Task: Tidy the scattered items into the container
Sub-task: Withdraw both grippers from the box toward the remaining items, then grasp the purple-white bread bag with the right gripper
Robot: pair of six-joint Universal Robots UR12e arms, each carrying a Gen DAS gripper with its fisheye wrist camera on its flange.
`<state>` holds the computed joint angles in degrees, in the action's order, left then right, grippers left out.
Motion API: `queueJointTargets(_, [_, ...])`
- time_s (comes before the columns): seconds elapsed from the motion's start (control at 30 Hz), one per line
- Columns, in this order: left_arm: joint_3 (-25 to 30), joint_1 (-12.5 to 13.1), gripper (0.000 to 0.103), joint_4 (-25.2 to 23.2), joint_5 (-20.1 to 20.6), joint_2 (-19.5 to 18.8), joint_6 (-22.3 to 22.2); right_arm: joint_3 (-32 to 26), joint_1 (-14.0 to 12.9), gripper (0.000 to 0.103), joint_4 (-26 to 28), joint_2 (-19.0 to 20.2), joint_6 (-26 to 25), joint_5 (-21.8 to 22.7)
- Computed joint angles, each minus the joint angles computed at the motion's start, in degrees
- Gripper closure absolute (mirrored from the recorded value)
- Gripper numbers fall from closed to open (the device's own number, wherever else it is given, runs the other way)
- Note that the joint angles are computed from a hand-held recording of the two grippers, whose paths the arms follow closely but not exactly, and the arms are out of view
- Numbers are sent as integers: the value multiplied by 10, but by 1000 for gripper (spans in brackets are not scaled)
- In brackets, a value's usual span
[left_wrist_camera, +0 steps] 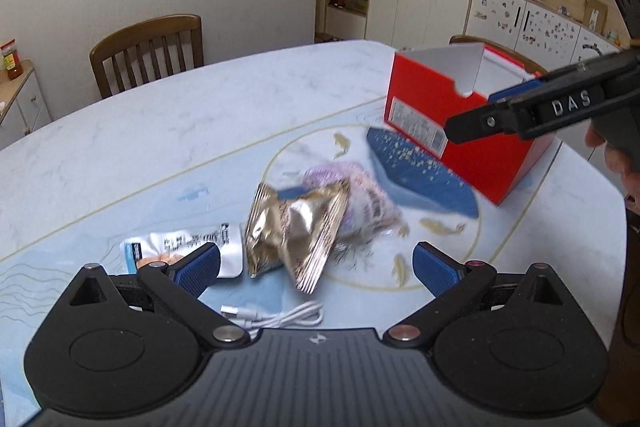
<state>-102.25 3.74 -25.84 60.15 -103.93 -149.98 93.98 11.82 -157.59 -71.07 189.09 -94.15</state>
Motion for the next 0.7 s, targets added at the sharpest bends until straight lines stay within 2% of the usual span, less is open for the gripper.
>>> queueJointTargets(0.13, [-8,0,0,6,16,-4,5,-7,4,17,14,10,-4,6])
queueJointTargets(0.4, [-18,-2,0,34,53,-14,-26,-24,10,19,36,28,-19,15])
queueJointTargets(0.7, [-10,-4,0,13,65,-26,-41,-47,12,20,67,51,-38,30])
